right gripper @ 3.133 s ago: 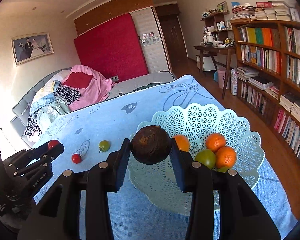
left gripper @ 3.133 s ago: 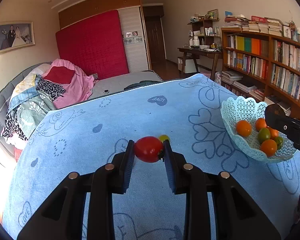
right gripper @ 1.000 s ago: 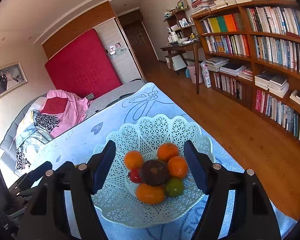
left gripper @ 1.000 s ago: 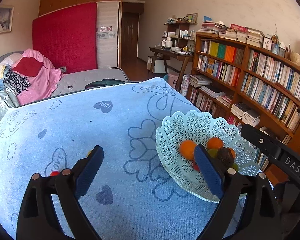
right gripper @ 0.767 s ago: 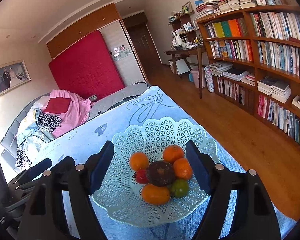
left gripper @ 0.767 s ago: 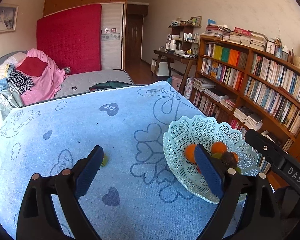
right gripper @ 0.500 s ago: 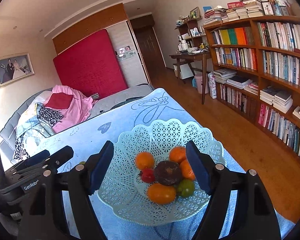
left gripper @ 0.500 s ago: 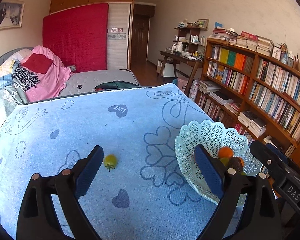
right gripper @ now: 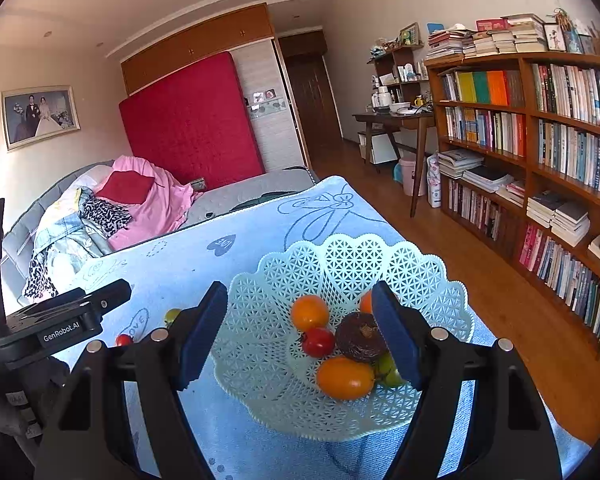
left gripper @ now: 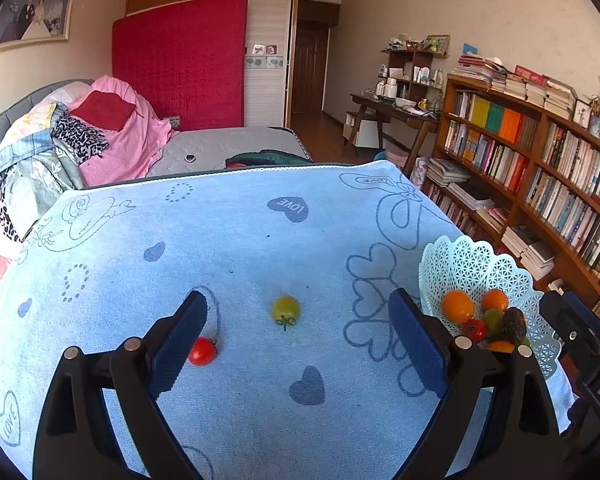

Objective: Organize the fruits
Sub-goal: 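Move both grippers back to the red and yellow-green tomatoes on the towel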

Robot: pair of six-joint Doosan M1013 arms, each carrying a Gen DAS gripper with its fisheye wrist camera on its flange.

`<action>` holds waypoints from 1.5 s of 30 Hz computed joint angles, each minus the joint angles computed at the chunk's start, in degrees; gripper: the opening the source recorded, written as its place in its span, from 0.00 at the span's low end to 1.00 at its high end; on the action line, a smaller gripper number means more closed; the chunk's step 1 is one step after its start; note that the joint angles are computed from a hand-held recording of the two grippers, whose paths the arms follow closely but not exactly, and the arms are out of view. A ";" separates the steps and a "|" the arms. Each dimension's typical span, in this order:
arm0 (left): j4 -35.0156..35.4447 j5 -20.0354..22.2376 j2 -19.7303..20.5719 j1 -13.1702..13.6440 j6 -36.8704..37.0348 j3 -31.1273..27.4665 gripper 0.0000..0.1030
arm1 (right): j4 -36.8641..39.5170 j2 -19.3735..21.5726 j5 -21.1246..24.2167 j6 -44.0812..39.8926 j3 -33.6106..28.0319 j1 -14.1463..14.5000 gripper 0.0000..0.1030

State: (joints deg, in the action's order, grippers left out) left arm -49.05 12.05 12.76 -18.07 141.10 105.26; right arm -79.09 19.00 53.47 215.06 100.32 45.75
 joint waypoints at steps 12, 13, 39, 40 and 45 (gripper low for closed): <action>20.11 -0.84 1.40 1.87 -16.50 0.40 0.88 | 0.13 0.72 -1.61 -1.65 -0.70 0.11 0.74; 21.75 -0.88 1.54 1.82 -17.66 0.45 0.88 | 0.09 0.82 -1.71 -1.84 -0.81 0.15 0.74; 28.05 6.63 5.74 2.11 -21.32 -1.77 0.58 | 1.21 2.54 -6.04 -6.74 -2.53 0.29 0.74; 27.80 6.81 5.72 2.12 -21.10 -1.78 0.58 | 1.21 2.58 -6.16 -6.84 -2.58 0.27 0.74; 24.56 7.37 5.54 2.63 -17.85 -1.41 0.58 | 1.37 2.66 -6.65 -7.23 -2.68 0.20 0.74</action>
State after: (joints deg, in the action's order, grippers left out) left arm -24.49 19.42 18.30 -15.43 123.25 103.85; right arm -77.73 21.66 46.83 207.83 97.64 45.95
